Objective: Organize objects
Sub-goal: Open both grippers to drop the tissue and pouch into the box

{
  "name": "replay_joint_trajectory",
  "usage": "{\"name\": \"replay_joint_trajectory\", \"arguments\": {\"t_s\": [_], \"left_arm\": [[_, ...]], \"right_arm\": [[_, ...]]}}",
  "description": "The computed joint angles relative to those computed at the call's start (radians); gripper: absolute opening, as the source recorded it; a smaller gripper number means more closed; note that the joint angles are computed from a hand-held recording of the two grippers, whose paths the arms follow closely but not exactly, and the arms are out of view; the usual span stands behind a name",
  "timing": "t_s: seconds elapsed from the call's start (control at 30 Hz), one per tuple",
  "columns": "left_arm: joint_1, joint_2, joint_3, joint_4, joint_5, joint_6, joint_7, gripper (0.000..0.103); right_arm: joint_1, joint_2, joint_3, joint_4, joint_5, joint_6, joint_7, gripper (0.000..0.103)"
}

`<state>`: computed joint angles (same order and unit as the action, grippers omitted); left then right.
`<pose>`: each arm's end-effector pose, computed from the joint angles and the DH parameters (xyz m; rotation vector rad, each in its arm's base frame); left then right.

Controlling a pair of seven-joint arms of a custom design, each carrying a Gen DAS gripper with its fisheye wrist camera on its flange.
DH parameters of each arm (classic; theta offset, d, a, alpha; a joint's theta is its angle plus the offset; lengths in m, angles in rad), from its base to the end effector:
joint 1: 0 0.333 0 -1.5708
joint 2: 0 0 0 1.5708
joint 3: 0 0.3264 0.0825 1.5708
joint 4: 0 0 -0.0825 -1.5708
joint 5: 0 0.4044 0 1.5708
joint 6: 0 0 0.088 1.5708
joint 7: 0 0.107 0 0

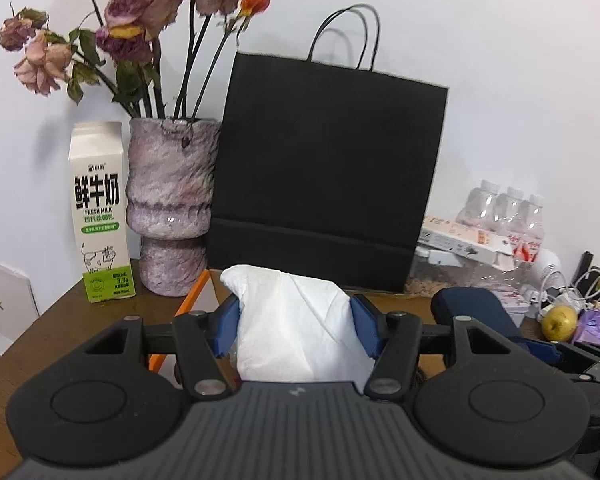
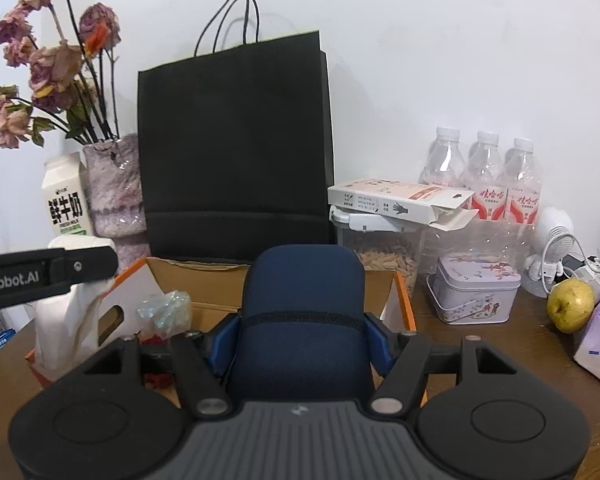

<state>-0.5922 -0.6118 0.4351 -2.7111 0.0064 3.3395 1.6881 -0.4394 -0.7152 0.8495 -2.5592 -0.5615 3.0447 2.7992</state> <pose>0.4115 -0.0437 0.5389 -1.3962 1.6838 -1.2828 0.3848 0.2571 0.5060 -1.4241 1.6268 -0.9707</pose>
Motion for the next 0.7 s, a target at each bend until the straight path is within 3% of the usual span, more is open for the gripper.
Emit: {"name": "replay_joint_trajectory", "arguments": {"t_s": [0.13,0.23,0.33,0.4,0.43,0.7], "left_arm": [[0.003,0.05,-0.005,0.011,0.001,0.033,-0.019,0.06],[0.014,0.089,-0.012,0.013,0.021,0.083,-0.058,0.067],[0.037,0.116,-0.027,0.015,0.038,0.124,-0.104,0.101],[0.062,0.127,-0.045,0.014,0.049,0.146,-0.13,0.103],[0.067,0.127,-0.047,0.014,0.061,0.145,-0.142,0.103],[0.143,0.122,-0.096,0.01,0.147,0.116,-0.221,0.103]], "right_arm": [[-0.056,0.009,0.039,0.015,-0.009,0.011,0.017,0.064],[-0.095,0.016,0.068,0.023,-0.01,0.02,0.024,0.064],[-0.12,0.022,0.087,0.028,-0.01,0.018,0.026,0.069],[-0.147,-0.015,0.116,0.028,-0.011,0.006,0.043,0.098],[-0.16,-0.039,0.129,0.026,-0.01,0.005,0.056,0.102],[-0.136,-0.032,0.12,0.022,0.009,-0.002,0.024,0.103]]}}
